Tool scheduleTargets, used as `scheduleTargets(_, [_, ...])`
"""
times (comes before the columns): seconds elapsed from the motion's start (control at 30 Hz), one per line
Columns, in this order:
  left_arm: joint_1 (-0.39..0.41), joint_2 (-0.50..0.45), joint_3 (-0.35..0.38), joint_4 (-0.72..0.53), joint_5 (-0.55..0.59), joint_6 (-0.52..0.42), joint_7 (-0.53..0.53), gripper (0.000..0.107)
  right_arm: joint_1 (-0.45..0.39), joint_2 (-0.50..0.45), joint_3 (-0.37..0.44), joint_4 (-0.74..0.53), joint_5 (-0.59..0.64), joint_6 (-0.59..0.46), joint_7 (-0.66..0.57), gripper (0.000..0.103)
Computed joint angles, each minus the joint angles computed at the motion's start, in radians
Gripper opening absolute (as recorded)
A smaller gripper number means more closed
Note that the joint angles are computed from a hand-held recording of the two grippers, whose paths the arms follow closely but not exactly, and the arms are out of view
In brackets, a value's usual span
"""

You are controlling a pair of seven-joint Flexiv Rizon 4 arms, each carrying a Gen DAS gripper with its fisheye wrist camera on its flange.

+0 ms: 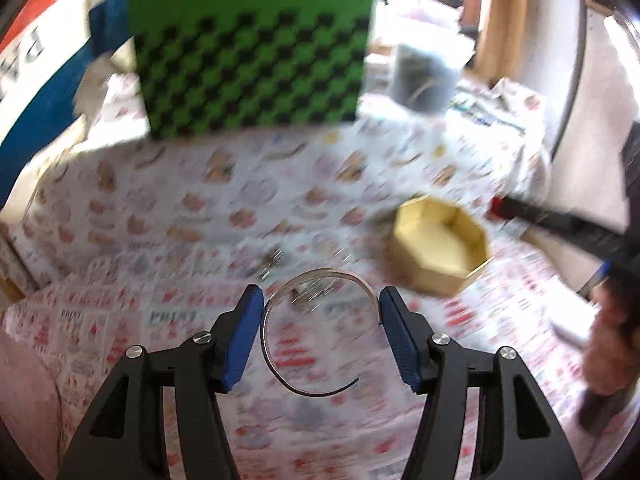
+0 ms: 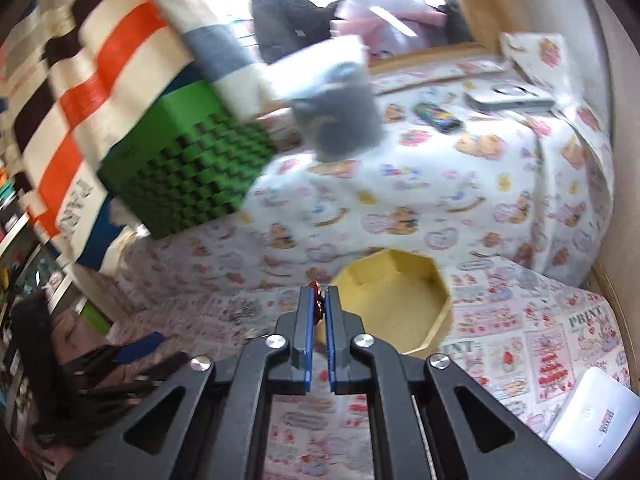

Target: Organize jewelry

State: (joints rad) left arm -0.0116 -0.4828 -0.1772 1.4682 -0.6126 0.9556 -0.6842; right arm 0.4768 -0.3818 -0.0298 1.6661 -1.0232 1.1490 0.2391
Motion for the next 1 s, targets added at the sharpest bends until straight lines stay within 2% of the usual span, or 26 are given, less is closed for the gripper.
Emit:
scheduleTargets(0.07, [-0.009,-0.009,-0.01,-0.047,0.0,-0.042,-0.023,0.059,-0.013,0.006,0.004,0.014,0.027,-0.004,0.002,0.005])
scheduleTargets(0.2, [-0.034,-0.069,-0.02,-0.171,0.005,-0.13,-0.115,0.059,-0.051,0.003,0.003,0.05,0.075,0.085,0.024,0.005])
scheduleTargets(0.27, [-0.043,-0.106,-0.029,-0.239,0.006,-0.195,-0.16,0.059,-0.058,0.006,0.004,0.065,0.114,0.091,0.018,0.005])
scheduleTargets(0.47, [-0.102,-0.209,-0.035,-0.38,0.038,-0.278,-0.295,0.059,-0.071,0.02,-0.011,0.109,0.166,0.137,0.019,0.005])
scheduleTargets(0.63, [-0.136,-0.243,-0.03,-0.408,0.09,-0.271,-0.318,0.059,-0.08,0.007,0.002,0.109,0.251,0.154,-0.042,0.005])
scheduleTargets(0.83, [-0.167,-0.316,-0.012,-0.505,0.158,-0.314,-0.382,0.059,-0.066,0.004,-0.02,0.126,0.285,0.177,-0.047,0.005])
scheduleTargets(1.0, [-0.185,-0.341,-0.002,-0.539,0.198,-0.298,-0.396,0.059,-0.055,0.006,-0.034,0.125,0.284,0.172,-0.043,0.005])
